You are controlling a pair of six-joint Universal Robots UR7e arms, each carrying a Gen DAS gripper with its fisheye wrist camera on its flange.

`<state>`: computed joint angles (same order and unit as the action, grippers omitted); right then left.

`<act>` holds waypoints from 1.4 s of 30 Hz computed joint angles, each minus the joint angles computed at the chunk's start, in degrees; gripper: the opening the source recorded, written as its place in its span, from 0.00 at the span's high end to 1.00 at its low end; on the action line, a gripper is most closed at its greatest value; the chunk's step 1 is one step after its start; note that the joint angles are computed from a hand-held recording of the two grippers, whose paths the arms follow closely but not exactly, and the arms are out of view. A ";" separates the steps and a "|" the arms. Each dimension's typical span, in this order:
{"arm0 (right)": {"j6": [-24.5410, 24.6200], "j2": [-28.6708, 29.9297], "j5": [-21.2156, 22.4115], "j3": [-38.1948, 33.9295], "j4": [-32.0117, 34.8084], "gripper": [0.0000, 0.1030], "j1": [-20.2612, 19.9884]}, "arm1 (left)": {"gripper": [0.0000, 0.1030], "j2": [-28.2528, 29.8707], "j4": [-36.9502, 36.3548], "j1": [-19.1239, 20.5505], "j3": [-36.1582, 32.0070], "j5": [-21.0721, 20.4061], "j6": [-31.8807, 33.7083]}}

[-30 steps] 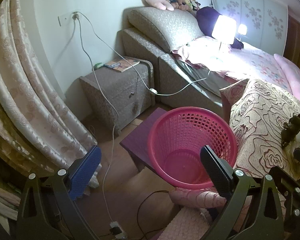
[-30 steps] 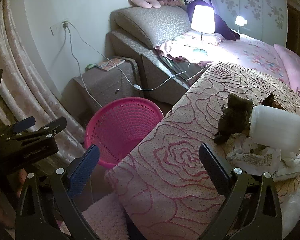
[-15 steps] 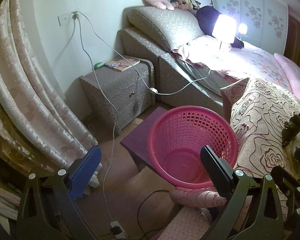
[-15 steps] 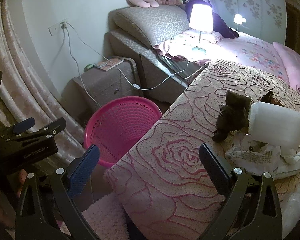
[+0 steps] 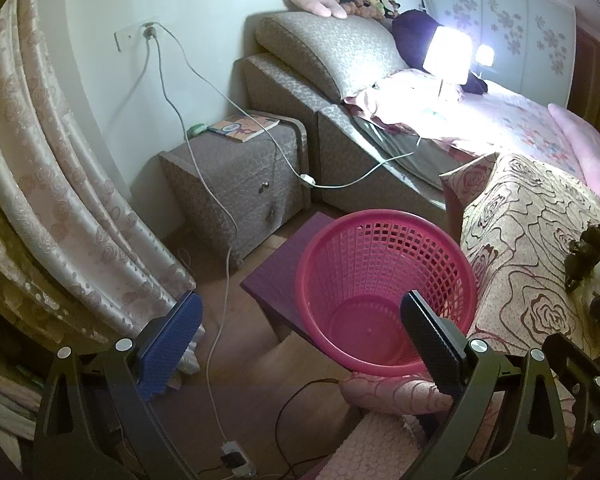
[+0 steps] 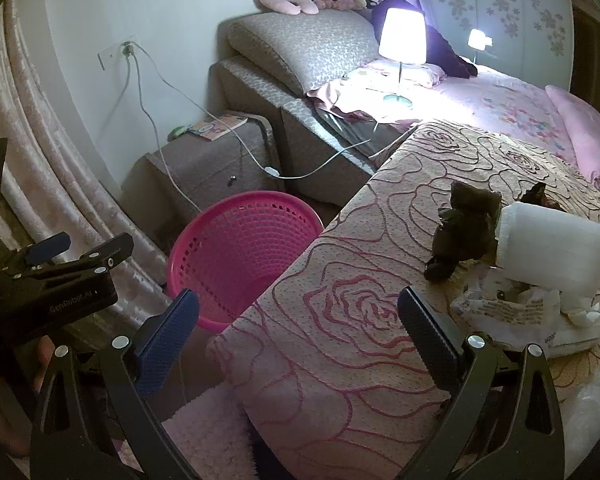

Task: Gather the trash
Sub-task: 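Reach the right tool to the clear plastic bag while the left tool reaches the dark wrapper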

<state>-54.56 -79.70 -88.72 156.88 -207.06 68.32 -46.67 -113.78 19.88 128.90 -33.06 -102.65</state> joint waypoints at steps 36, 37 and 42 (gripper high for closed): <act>-8.89 -39.92 22.10 1.52 26.61 0.06 -35.31 | 0.07 12.02 -24.72 -2.08 -4.29 -3.28 27.97; -10.17 -41.13 22.92 1.81 28.02 0.06 -36.93 | 0.07 12.34 -25.27 -2.19 -4.49 -3.60 28.32; -14.83 -45.08 25.15 2.88 33.24 0.06 -42.61 | 0.07 14.55 -29.86 -2.97 -5.62 -4.88 33.40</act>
<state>-69.39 -124.78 -63.57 159.76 -173.82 25.71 -32.12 -143.64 16.91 123.28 -37.94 -69.25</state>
